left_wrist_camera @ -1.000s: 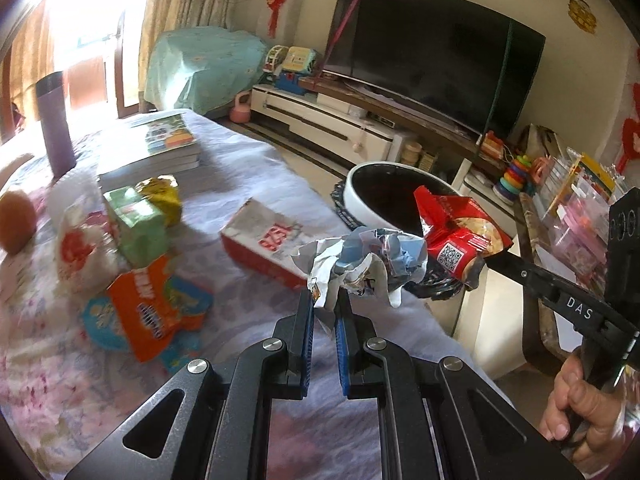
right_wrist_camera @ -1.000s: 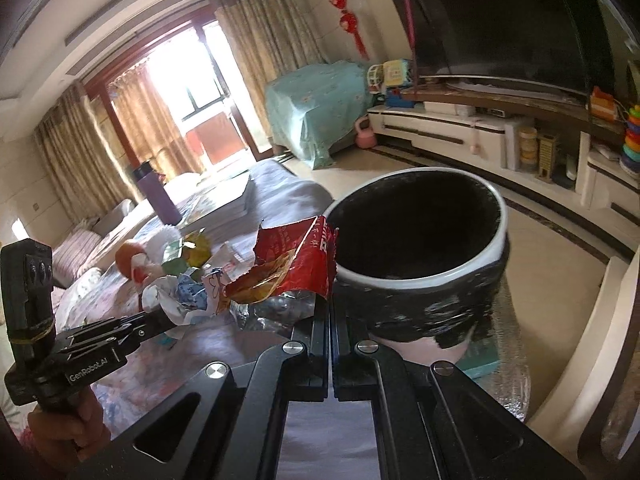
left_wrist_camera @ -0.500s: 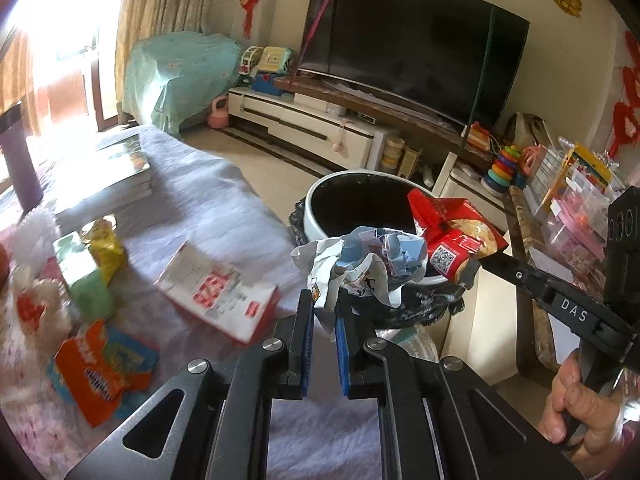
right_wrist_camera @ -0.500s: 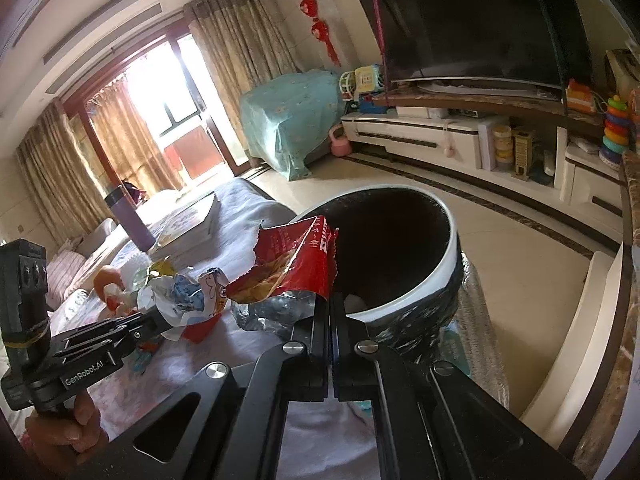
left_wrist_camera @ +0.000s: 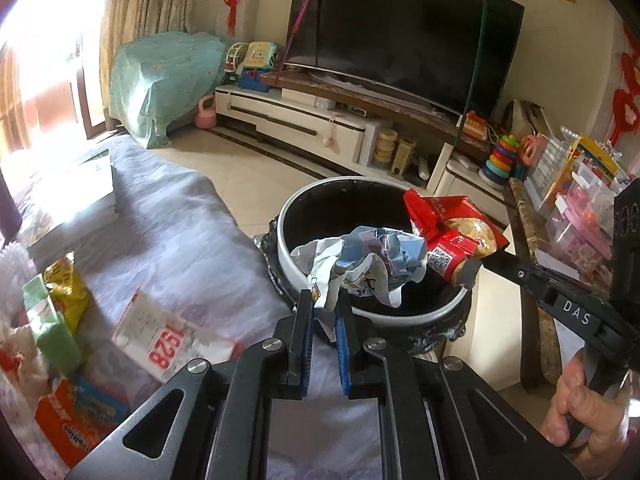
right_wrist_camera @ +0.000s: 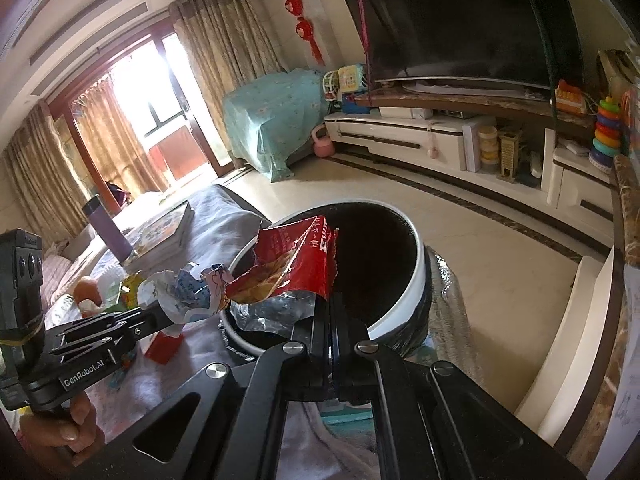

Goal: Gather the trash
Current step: 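Carry both items over the bin and open both tools to release them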

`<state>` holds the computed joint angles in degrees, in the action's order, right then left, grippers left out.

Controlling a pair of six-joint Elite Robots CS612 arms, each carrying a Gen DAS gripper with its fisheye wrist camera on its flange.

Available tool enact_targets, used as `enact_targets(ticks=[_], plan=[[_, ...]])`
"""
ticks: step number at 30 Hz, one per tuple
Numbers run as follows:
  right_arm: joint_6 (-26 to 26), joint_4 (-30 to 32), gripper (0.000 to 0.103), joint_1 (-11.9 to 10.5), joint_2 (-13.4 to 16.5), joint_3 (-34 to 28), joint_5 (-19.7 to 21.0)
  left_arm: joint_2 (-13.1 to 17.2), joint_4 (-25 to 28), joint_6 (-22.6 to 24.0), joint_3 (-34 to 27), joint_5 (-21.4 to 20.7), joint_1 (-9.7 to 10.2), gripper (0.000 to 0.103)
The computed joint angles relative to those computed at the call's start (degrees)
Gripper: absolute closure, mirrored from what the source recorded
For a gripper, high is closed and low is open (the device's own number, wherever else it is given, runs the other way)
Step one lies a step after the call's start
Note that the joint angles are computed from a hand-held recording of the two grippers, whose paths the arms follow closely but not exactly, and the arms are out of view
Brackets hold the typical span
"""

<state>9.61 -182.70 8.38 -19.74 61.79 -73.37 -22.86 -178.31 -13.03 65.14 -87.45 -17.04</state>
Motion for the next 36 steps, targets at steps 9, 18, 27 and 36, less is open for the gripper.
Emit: enact_targets(ticks=[9, 18, 27, 36], plan=[[-0.9, 3.4, 0.103, -0.2, 1.1, -2.7, -0.7, 2.5, 4.3, 1.2, -5.4, -0.1, -0.02, 0.094], [-2.1, 6.9, 0.103, -0.3, 2.1, -5.6, -1.8, 4.7, 8.5, 1.8, -10.7, -0.2, 0.04, 0.094], [-4.6, 10.2, 0.097, -0.1, 2.7, -7.7, -3.4, 5.6, 10.7, 1.9, -13.0, -0.3, 0.00, 0.084], [-4.3, 7.9, 0.060, -0.1, 1.6, -5.4, -2.7, 3.1, 6.1, 0.4, -6.9, 2.3, -0.60, 0.046]])
